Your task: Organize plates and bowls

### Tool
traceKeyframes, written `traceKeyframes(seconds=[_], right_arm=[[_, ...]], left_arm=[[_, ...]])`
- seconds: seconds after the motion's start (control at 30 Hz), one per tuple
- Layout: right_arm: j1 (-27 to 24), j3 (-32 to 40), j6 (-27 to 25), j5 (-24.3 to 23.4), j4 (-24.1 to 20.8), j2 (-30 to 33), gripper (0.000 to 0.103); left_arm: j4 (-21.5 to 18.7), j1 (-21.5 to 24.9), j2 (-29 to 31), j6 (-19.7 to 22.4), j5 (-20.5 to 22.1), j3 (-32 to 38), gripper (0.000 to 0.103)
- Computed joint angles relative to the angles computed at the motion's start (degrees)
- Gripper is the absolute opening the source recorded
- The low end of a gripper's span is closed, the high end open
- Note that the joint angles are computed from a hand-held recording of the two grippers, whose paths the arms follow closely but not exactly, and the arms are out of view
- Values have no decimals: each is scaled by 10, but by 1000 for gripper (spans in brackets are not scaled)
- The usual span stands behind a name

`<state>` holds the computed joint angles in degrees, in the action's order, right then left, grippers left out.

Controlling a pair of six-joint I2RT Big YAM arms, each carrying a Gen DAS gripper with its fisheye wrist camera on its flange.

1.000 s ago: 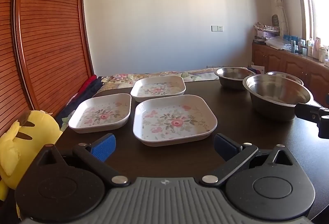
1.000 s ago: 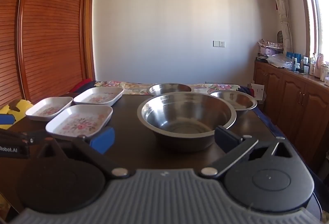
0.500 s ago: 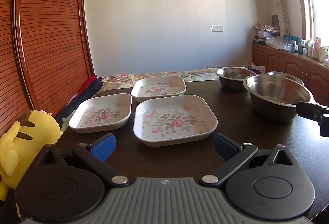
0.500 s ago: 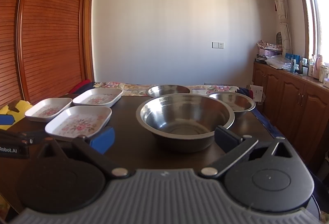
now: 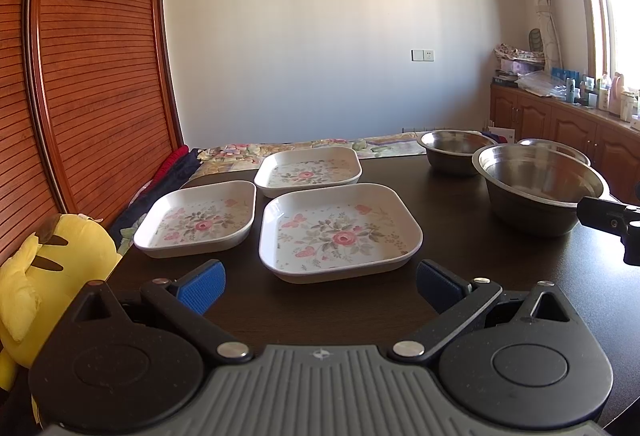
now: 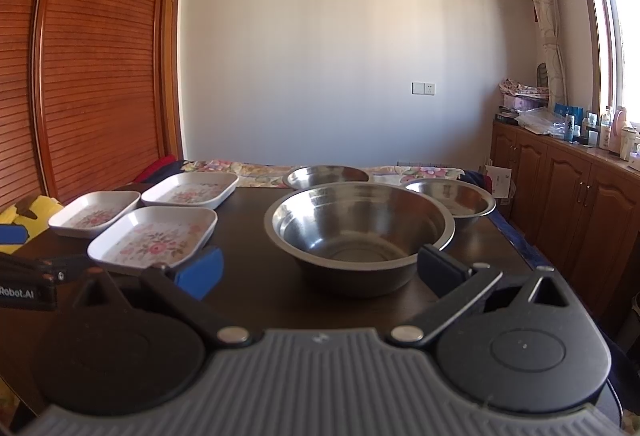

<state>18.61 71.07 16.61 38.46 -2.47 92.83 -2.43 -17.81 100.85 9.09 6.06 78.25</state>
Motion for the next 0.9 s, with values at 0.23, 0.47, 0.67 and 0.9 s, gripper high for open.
traceKeyframes(seconds=[0.23,0.47,0.67,0.9], right_arm=[[0,-1,0,0,1,0,103],[1,-3,-3,3,4,-3,103],[0,-4,-4,2,5,-3,103],[1,-4,-4,3,6,-3,103]], left_arm=[[0,0,0,0,1,0,102],[-1,0,0,0,0,2,102],[0,1,0,0,2,0,102],[-3,2,-2,1,3,1,102]])
